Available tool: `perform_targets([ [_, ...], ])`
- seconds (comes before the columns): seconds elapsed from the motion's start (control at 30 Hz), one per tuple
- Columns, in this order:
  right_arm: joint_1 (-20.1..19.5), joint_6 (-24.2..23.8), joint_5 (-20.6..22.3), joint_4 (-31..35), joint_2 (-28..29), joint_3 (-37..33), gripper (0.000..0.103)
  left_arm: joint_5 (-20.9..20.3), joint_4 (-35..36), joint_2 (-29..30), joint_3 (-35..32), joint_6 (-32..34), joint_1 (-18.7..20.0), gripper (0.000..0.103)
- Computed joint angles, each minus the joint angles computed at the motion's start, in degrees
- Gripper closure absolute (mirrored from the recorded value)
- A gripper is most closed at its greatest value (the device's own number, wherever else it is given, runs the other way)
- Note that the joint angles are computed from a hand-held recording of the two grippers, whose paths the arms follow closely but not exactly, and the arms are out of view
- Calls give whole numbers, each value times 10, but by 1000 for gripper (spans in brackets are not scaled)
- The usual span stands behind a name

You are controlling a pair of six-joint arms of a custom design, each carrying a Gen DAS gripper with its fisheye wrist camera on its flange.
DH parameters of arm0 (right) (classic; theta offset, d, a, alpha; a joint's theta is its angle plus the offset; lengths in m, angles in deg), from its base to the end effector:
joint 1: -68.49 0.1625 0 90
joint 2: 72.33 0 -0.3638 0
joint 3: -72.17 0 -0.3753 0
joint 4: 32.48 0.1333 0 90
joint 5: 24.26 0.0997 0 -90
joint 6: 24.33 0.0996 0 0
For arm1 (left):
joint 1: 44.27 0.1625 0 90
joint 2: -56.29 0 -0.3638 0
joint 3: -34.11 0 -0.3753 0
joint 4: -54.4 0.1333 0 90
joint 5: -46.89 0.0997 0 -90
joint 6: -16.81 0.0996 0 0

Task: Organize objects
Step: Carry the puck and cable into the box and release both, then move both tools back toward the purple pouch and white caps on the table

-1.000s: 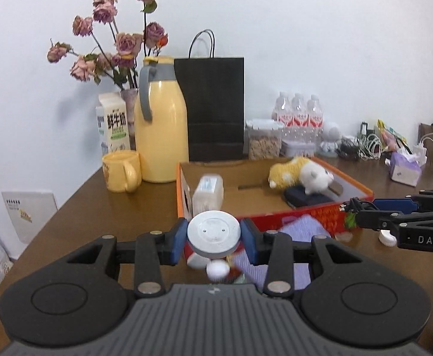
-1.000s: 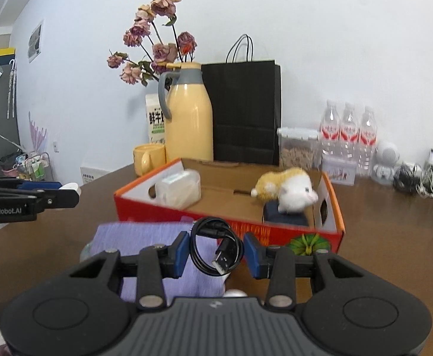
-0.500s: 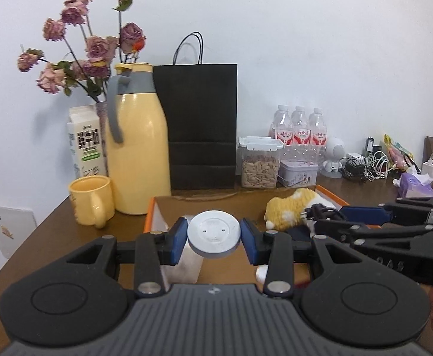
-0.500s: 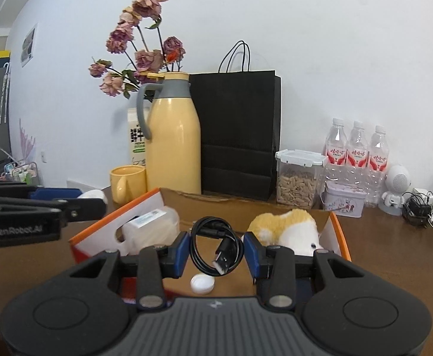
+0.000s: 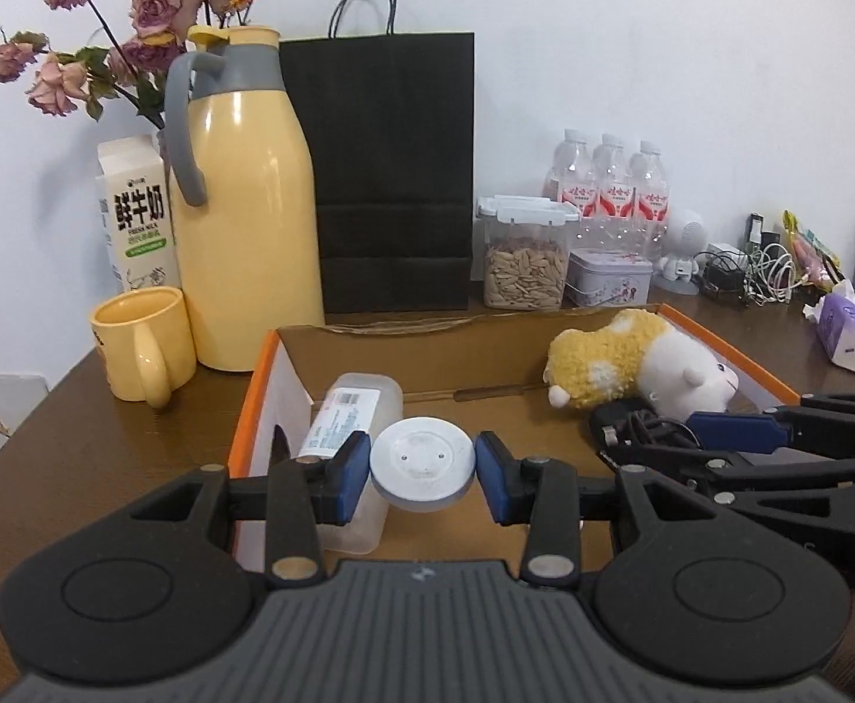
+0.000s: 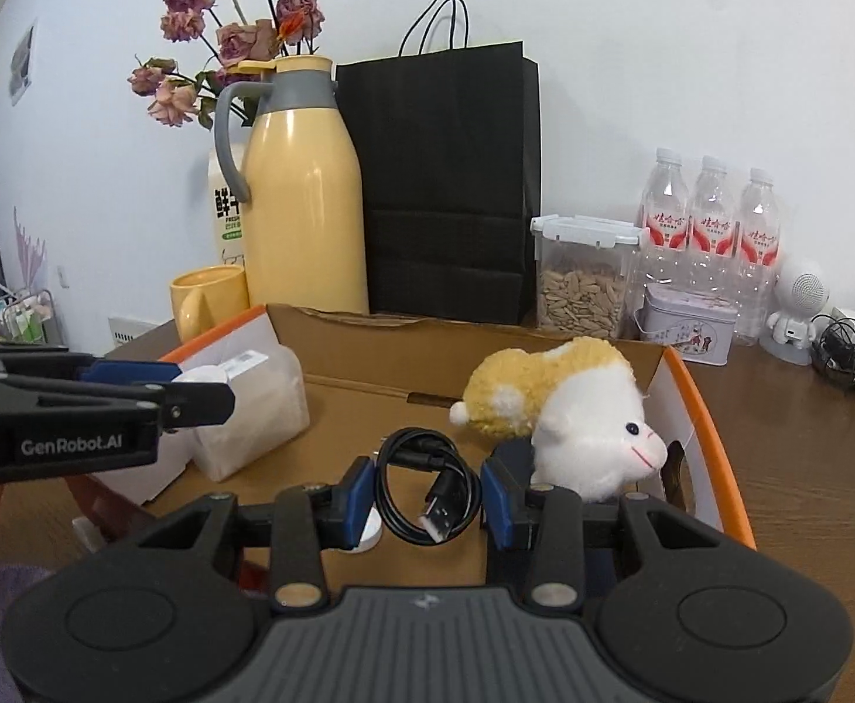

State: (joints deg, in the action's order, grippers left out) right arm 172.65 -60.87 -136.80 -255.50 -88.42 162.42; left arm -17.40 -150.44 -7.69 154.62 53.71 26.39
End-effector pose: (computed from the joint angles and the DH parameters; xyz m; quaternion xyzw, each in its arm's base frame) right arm 0.2347 -0.5413 -0.0600 0.2789 -0.8130 0.4397 0.2605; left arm 0.0025 -0.5258 0.2141 0.3057 0.8020 -0.4397 0.2645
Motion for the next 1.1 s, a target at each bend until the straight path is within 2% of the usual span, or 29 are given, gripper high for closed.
perform_targets([
  [0.03, 1, 0, -1, -3, 0, 2, 64, 2, -13, 2, 3, 4, -1, 48],
  [0.07, 1, 0, -2, -6, 0, 4, 59, 5, -26, 3, 4, 6, -3, 38],
  [0.1, 2, 0, -4, -10, 1, 5, 51, 8, -42, 6, 7, 9, -6, 13],
  [0.13, 4, -1, -7, -19, 3, 4, 30, 9, -72, 12, 9, 13, -7, 0],
  [0.17, 6, -5, -11, -31, 7, 3, 8, 5, -100, 17, 11, 17, -7, 0],
  [0.2, 8, -10, -15, -46, 11, 0, 2, 3, -113, 20, 11, 19, -7, 0],
  [0.23, 9, -16, -16, -62, 16, -2, 0, 2, -112, 18, 11, 16, -7, 0],
  [0.8, 15, -17, -23, -68, 13, -1, 0, 10, -117, 15, 14, 12, -13, 0],
  [1.1, 36, -30, -32, -101, 2, 20, 0, 18, -147, -15, 49, 14, -32, 0],
])
